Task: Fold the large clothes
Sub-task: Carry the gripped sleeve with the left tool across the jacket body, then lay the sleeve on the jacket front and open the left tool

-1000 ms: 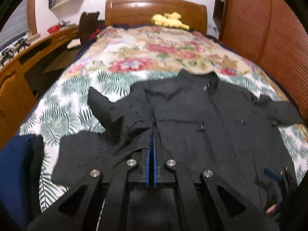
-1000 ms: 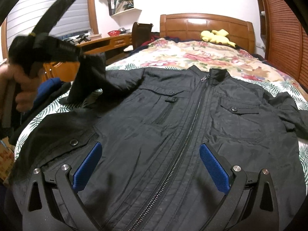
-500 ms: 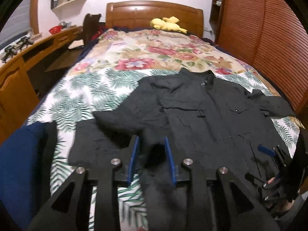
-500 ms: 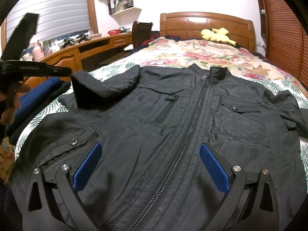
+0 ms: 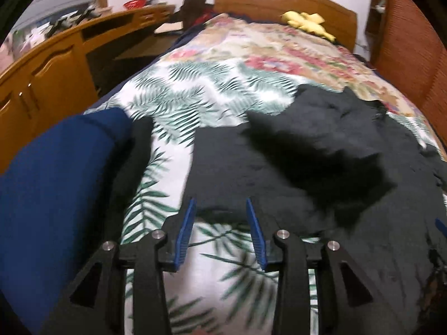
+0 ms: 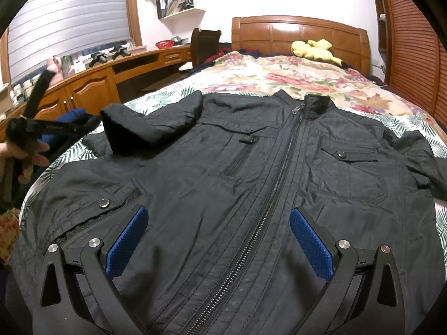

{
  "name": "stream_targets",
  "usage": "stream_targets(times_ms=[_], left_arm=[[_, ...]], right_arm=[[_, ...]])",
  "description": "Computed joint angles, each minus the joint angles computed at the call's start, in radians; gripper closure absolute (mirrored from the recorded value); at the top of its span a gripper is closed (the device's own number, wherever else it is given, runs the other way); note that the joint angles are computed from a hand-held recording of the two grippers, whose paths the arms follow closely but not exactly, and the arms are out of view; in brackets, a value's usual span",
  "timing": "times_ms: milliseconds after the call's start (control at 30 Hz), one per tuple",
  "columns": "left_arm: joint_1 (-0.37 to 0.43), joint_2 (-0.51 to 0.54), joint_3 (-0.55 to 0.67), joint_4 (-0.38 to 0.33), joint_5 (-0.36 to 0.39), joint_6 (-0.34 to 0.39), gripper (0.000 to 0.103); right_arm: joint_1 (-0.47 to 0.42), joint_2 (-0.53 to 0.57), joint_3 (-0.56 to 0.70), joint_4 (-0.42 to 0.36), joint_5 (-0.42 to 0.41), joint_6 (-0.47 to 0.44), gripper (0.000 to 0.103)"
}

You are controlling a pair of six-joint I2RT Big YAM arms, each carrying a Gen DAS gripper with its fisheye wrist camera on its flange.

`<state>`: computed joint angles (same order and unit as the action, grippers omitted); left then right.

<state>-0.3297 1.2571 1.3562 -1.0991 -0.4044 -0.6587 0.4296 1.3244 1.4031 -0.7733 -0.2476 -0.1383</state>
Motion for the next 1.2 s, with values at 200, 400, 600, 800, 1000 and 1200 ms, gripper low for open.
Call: stream_targets(times_ms=[200, 400, 600, 800, 1000, 1200], left_arm=[[0.034, 0.008, -0.032, 0.016, 0.014, -0.007, 0.066], [0.062, 0.03, -0.026, 0.023, 0.051, -0.019, 0.066], [0.057, 0.032, -0.028, 0.031, 0.04, -0.051, 0.069], [-0.018, 0.026, 0.026, 0.034, -0.056, 0.009, 0.096], [-0.121, 0.059, 0.207, 0.01, -0.127, 0.056, 0.097], [-0.243, 0.15, 0.435, -0.04, -0.194, 0.115, 0.097]], right_arm=[[0.001, 0.008, 0.007, -0.007, 0.002, -0.006, 0.0], [0.003, 0.007, 0.006, -0.008, 0.004, -0.006, 0.0], [0.003, 0.009, 0.007, -0.009, 0.0, -0.002, 0.0], [0.001, 0.0, -0.004, 0.002, 0.001, 0.0, 0.0], [-0.02, -0.015, 0.004, -0.019, -0.017, 0.003, 0.0], [-0.082, -0.066, 0.013, -0.031, -0.021, 0.012, 0.0]])
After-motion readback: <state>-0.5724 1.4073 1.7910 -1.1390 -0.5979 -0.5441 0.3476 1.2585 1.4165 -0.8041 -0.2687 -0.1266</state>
